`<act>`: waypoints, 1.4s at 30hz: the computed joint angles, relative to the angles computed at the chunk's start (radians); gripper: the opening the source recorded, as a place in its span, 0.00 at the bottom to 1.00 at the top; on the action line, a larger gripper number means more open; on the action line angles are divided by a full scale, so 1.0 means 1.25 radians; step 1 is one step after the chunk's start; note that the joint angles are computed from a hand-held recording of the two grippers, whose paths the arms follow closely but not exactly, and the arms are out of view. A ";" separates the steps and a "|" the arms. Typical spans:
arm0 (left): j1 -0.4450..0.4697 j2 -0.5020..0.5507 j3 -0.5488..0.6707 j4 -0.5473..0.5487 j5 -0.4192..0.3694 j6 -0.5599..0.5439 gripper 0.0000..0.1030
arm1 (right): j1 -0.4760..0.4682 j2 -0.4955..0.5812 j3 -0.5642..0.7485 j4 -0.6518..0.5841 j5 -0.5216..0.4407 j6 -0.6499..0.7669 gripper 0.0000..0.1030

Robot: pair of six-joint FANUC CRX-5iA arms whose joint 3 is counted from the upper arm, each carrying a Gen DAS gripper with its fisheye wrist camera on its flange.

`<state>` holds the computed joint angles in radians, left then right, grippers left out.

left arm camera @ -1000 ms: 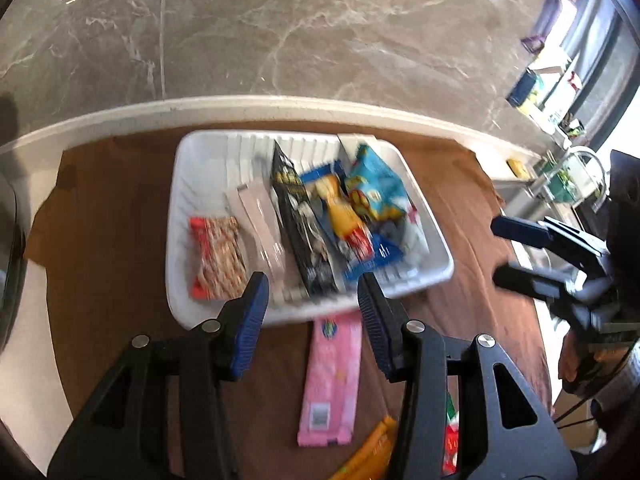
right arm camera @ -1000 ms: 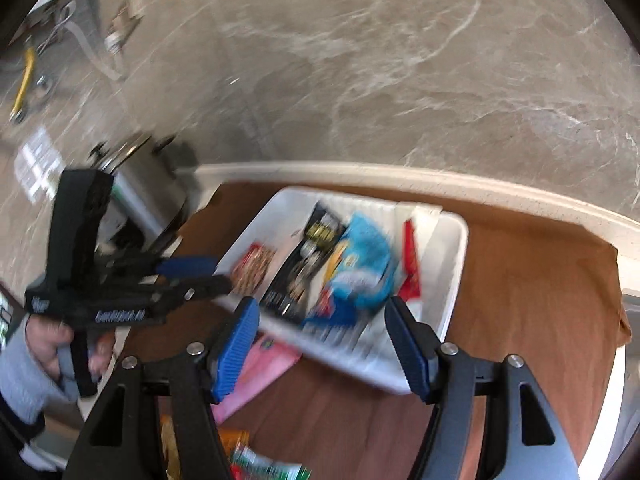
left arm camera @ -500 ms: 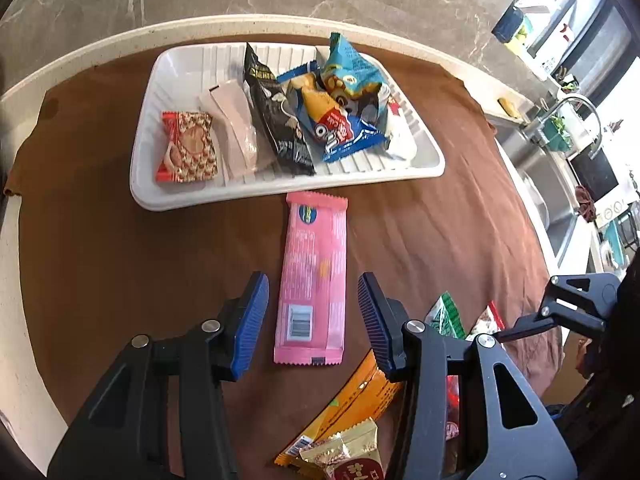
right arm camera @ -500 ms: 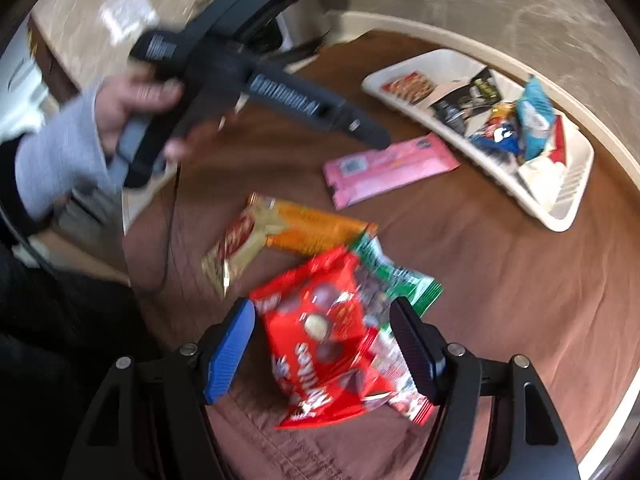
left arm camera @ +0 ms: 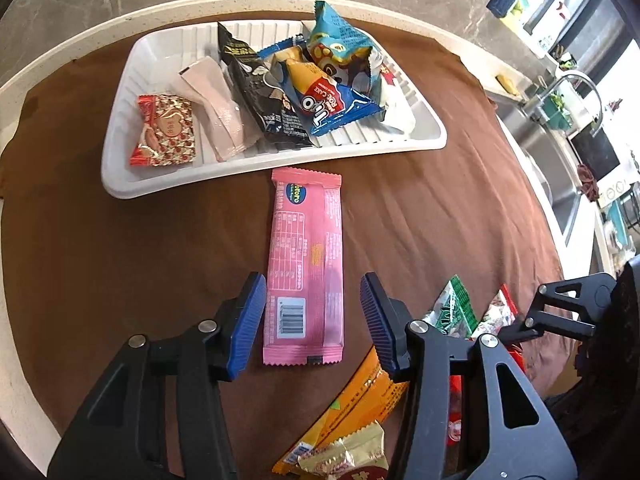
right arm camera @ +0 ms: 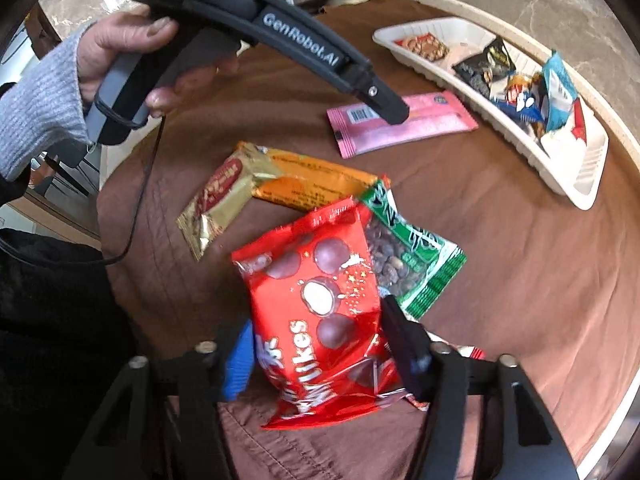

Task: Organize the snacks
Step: 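Grasp the pink bar with the left gripper while the right gripper grasps the red Maltesers bag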

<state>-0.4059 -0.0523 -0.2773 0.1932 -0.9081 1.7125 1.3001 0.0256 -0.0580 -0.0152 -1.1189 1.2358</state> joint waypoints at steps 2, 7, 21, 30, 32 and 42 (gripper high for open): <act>-0.004 0.015 0.013 -0.008 -0.005 -0.004 0.46 | 0.002 -0.003 -0.004 -0.001 0.008 -0.009 0.55; -0.021 0.058 0.061 -0.051 -0.030 0.002 0.46 | 0.008 -0.016 -0.022 0.002 0.025 -0.029 0.52; -0.048 0.099 0.100 -0.104 -0.009 -0.013 0.45 | -0.022 -0.027 -0.033 -0.028 0.047 -0.036 0.52; -0.053 0.081 0.090 -0.127 0.001 0.027 0.21 | -0.023 -0.037 -0.041 -0.031 0.052 -0.057 0.52; -0.054 0.079 0.087 -0.122 0.001 0.024 0.21 | -0.029 -0.041 -0.040 -0.037 0.052 -0.057 0.52; -0.043 0.024 0.020 -0.058 0.030 0.004 0.20 | -0.069 -0.074 -0.049 -0.095 0.055 -0.052 0.52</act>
